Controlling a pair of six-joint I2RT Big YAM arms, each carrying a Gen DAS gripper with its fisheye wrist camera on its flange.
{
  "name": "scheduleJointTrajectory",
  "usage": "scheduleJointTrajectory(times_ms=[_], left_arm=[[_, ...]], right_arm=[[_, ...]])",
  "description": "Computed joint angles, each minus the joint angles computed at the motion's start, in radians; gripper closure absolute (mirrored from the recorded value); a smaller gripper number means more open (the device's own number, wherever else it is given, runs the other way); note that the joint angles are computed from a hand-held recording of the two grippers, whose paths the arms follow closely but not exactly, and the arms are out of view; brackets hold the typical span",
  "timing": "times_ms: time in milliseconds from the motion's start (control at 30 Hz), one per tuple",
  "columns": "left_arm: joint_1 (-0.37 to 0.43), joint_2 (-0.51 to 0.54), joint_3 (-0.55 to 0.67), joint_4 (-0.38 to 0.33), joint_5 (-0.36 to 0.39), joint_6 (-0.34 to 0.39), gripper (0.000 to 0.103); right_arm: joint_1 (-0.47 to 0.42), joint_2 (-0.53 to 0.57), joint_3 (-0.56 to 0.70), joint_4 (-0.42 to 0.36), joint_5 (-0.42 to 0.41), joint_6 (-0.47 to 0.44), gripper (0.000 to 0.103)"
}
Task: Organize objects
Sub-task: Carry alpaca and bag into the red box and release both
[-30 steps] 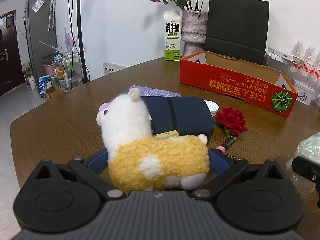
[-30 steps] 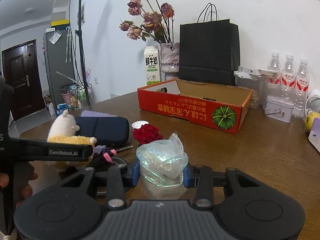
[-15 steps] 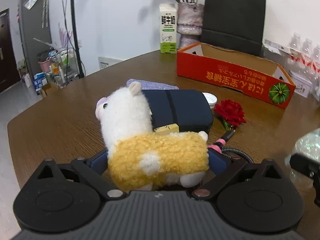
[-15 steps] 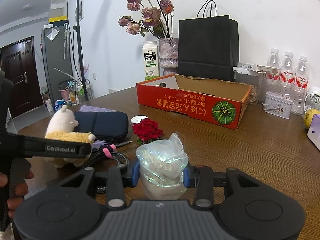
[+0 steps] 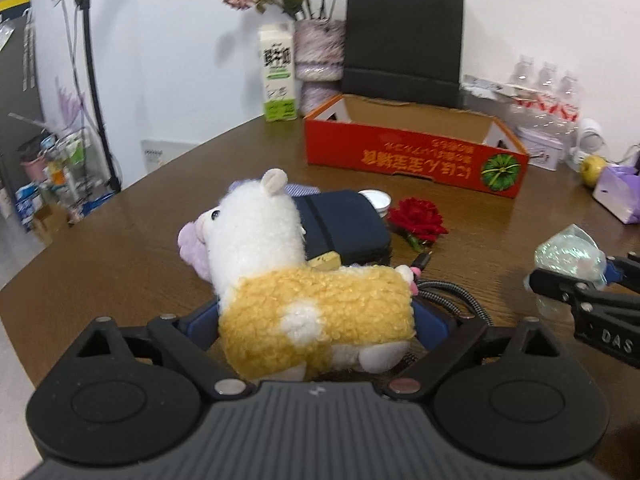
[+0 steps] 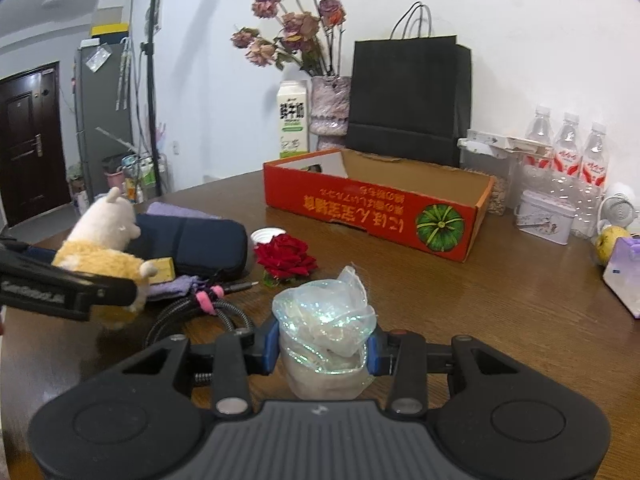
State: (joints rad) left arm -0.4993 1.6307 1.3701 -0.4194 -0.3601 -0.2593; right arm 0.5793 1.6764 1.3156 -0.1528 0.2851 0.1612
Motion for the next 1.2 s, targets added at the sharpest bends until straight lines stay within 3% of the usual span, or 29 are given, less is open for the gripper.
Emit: scheduleJointTrajectory(times_ms=[233,633,900,1200], left_arm=[[0.03,-0.036,-0.045,0.058,0.088,0.066,0.007],[0.111,-0.068,-0.09,0.158,0.255,0.151,0.007],[0.176,-0.056,-0.074,0.179,0.379,0.203,0.007],[0.233,0.008,0.024,0.165,0.503,0.266,0.007]], right_arm=[[0.039,0.007,0.01,0.018,0.111,0.017,0.064],[0.103,0.068,0.102,-0.063,0.281,0.094,0.064],[0.129,0.112,0.185,-0.145,0.355,0.178,0.064],[0.131,0.2,0.337,-0.221,0.406,0.225,0.064]])
